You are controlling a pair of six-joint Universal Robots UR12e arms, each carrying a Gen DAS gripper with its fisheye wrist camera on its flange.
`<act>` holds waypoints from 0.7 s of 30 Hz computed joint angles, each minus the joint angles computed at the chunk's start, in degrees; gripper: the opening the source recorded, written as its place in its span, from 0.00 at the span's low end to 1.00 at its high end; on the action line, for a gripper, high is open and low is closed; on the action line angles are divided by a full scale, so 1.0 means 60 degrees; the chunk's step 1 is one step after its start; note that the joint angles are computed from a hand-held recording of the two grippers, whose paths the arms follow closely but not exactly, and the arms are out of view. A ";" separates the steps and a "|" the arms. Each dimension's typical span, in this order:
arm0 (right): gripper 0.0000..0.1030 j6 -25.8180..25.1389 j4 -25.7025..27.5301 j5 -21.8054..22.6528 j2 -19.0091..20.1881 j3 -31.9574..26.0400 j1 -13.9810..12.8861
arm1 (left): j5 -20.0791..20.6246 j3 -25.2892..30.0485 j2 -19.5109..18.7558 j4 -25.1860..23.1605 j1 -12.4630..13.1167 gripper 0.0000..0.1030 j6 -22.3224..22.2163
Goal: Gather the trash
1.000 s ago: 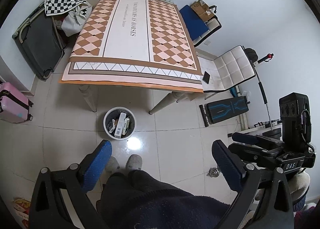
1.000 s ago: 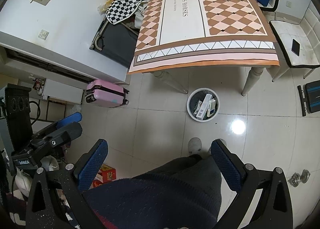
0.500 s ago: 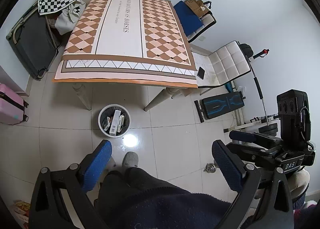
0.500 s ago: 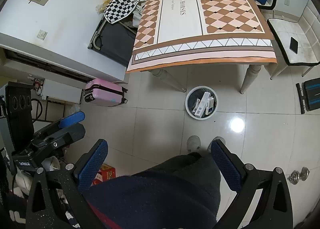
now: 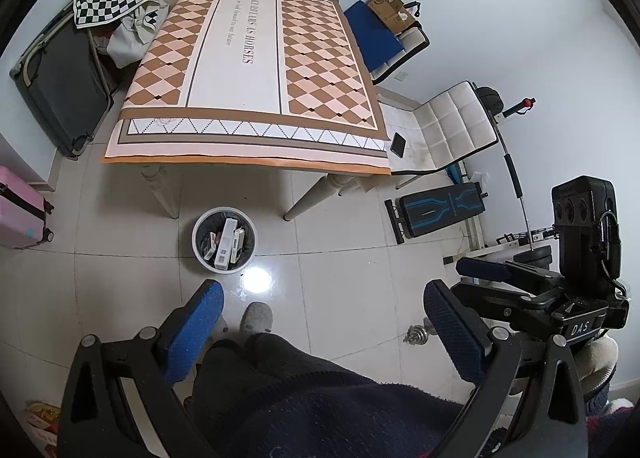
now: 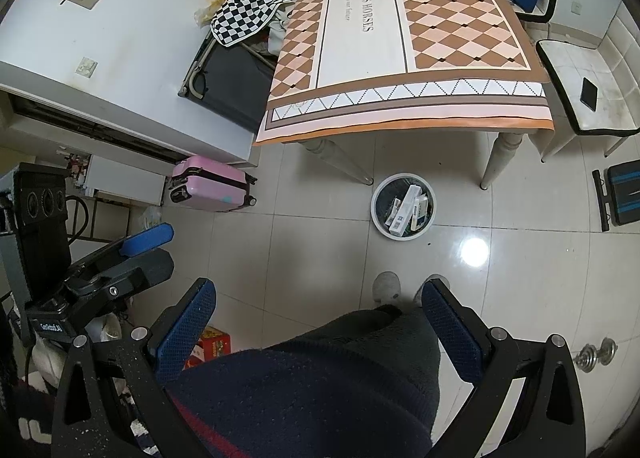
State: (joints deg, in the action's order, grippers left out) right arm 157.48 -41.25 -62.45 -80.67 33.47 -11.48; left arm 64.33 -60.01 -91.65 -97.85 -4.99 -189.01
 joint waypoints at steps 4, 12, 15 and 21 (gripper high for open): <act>1.00 -0.0048 0.0054 0.0025 0.0049 -0.0087 -0.0023 | 0.0050 0.0013 -0.0013 0.0034 -0.0019 0.99 -0.0051; 1.00 -0.0228 0.0233 0.0079 0.0205 -0.0343 -0.0076 | 0.0067 0.0010 0.0001 0.0018 -0.0016 0.99 -0.0059; 1.00 -0.0266 0.0268 0.0054 0.0245 -0.0395 -0.0072 | 0.0078 0.0008 0.0008 0.0011 -0.0014 0.99 -0.0059; 1.00 -0.0372 0.0350 0.0005 0.0296 -0.0481 -0.0074 | 0.0146 0.0039 -0.0008 0.0022 -0.0045 0.99 -0.0161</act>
State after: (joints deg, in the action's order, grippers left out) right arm 155.25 -39.14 -62.42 -78.89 30.58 -11.92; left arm 65.21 -59.78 -91.69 -97.71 -5.26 -189.97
